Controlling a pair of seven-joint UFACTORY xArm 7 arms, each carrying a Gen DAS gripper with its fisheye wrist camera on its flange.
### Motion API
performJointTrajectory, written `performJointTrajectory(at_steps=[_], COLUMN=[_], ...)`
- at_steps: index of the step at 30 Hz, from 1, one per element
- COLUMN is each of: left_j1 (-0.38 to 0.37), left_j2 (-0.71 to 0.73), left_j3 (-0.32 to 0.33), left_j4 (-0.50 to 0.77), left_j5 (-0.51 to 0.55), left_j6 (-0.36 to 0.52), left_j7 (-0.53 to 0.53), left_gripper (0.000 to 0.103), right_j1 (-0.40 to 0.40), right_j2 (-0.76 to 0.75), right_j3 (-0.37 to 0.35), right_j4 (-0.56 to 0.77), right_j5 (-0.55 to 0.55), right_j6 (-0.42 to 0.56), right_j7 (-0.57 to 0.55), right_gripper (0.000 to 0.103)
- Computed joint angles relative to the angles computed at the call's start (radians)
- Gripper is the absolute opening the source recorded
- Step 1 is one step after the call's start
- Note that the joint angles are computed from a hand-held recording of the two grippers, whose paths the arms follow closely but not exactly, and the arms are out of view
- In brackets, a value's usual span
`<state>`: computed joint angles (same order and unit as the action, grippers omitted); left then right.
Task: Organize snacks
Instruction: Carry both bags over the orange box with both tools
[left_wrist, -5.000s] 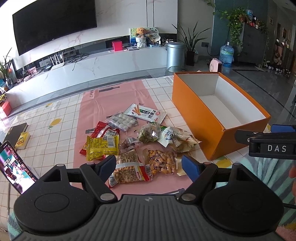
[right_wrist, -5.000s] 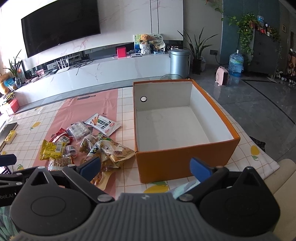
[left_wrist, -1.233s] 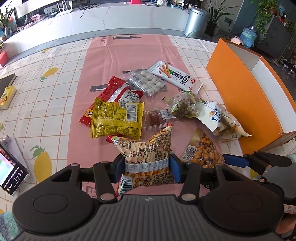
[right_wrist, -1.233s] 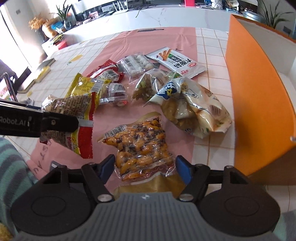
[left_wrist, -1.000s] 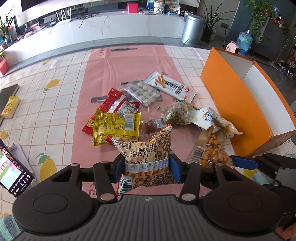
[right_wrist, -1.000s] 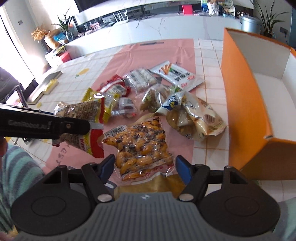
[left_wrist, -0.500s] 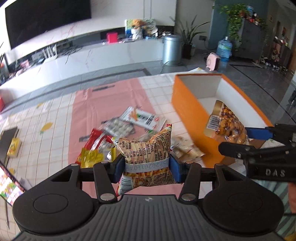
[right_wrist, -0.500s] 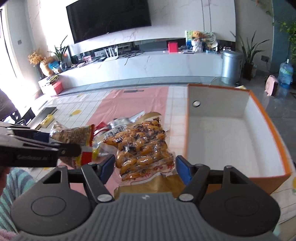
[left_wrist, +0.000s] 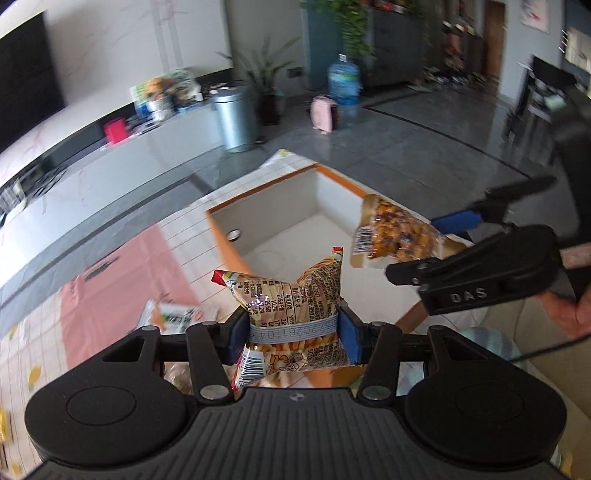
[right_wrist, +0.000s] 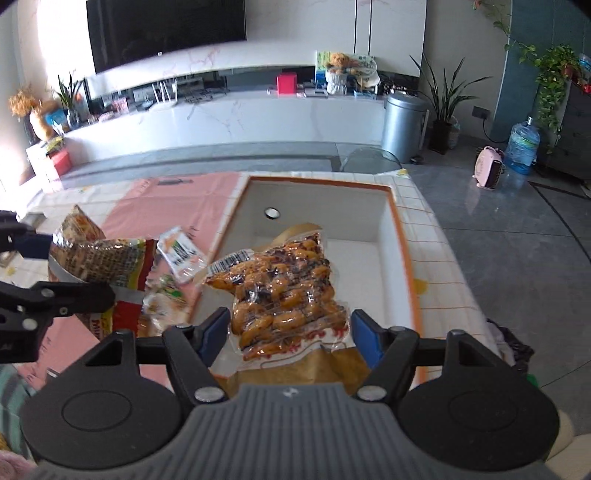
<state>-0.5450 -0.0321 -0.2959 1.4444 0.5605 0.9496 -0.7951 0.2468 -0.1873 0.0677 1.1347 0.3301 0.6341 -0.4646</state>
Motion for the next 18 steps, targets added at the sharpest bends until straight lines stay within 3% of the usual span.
performJointTrajectory(at_steps=[8, 13, 18], left_j1=[-0.017, -0.039, -0.081], left_j2=[0.205, 0.361, 0.483], left_j3=[0.049, 0.084, 0.135], left_j4=[0.195, 0.402, 0.562], left_j5=[-0.165, -0.266, -0.268], left_j6=[0.014, 0.165, 0.327], left_j7=[0.323, 0.549, 0.693], left_gripper=[0.058, 0.058, 0.058], right_j1=[-0.057, -0.087, -0.088], right_j2=[0.162, 0.269, 0.334], right_j3=[-0.011, 0.007, 0.032], right_j4=[0.15, 0.279, 0.351], right_j5=[-0.058, -0.053, -0.086], right_j6=[0.129, 0.262, 0.303], right_j7=[-0.093, -0.148, -0.22], right_gripper=[0.069, 0.069, 0.069])
